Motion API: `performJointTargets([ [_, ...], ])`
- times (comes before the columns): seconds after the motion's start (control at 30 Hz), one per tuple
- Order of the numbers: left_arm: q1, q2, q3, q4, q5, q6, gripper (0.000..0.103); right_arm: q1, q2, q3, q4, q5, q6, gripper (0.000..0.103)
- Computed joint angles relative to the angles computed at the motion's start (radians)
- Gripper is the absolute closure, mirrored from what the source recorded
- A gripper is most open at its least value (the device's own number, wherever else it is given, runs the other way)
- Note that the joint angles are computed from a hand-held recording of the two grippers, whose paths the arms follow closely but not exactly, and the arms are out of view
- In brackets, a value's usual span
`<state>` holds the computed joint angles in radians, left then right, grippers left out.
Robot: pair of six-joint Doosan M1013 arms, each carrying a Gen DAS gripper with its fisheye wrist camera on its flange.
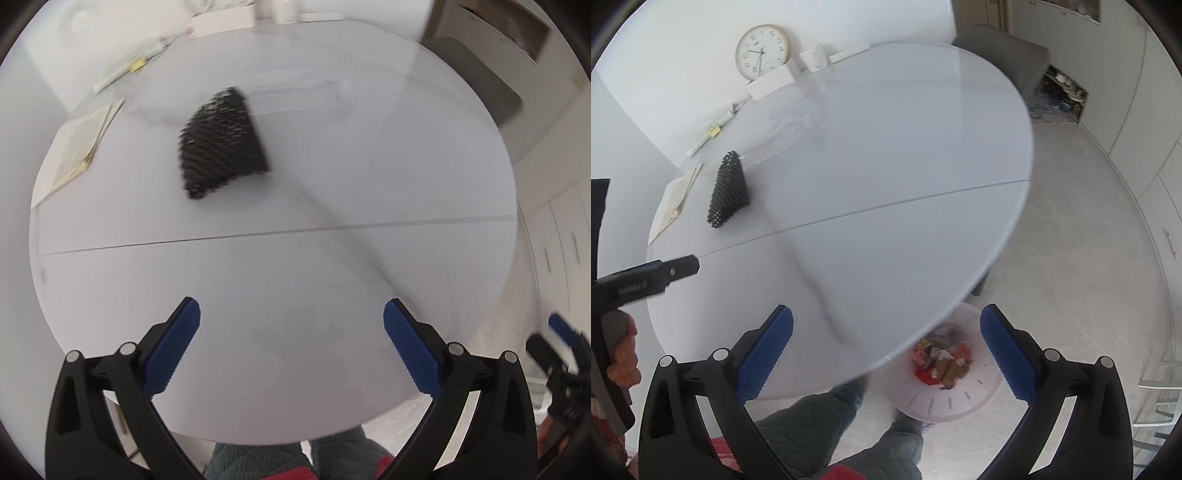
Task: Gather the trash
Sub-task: 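Move both open tools back over the table toward the black mesh sleeve, then close the left tool on the black mesh sleeve and lift it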
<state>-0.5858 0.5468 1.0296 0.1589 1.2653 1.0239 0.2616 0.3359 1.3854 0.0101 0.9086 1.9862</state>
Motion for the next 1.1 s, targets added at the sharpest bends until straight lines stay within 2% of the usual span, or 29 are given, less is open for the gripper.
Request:
performJointTargets([
  [0.13,0.068,0.017,-0.021,-0.047,-0.004,0.014,0.008,0.040,0.056,-0.084,-0.030,0.025,0.051,0.002],
  [0.23,0.126,0.045,-0.055,-0.132,-0.001,0.047,0.008,0.063,0.099,-0.151,-0.045,0.051,0.090,0.002],
  [0.4,0.216,0.108,-0.134,-0.340,-0.002,0.103,0.008,0.094,0.179,-0.268,-0.080,0.097,0.142,0.002],
  [0.5,0.249,0.159,-0.208,-0.436,0.029,0.137,0.008,0.107,0.225,-0.338,-0.093,0.130,0.174,0.002],
  [0.63,0.271,0.244,-0.333,-0.529,0.106,0.190,0.008,0.115,0.264,-0.400,-0.097,0.174,0.187,0.002],
  [0.8,0.292,0.334,-0.446,-0.595,0.166,0.132,0.008,0.109,0.309,-0.478,-0.092,0.233,0.165,0.002],
  [1.1,0.292,0.416,-0.545,-0.662,0.190,0.050,0.008,0.078,0.432,-0.678,-0.031,0.325,0.048,0.002],
])
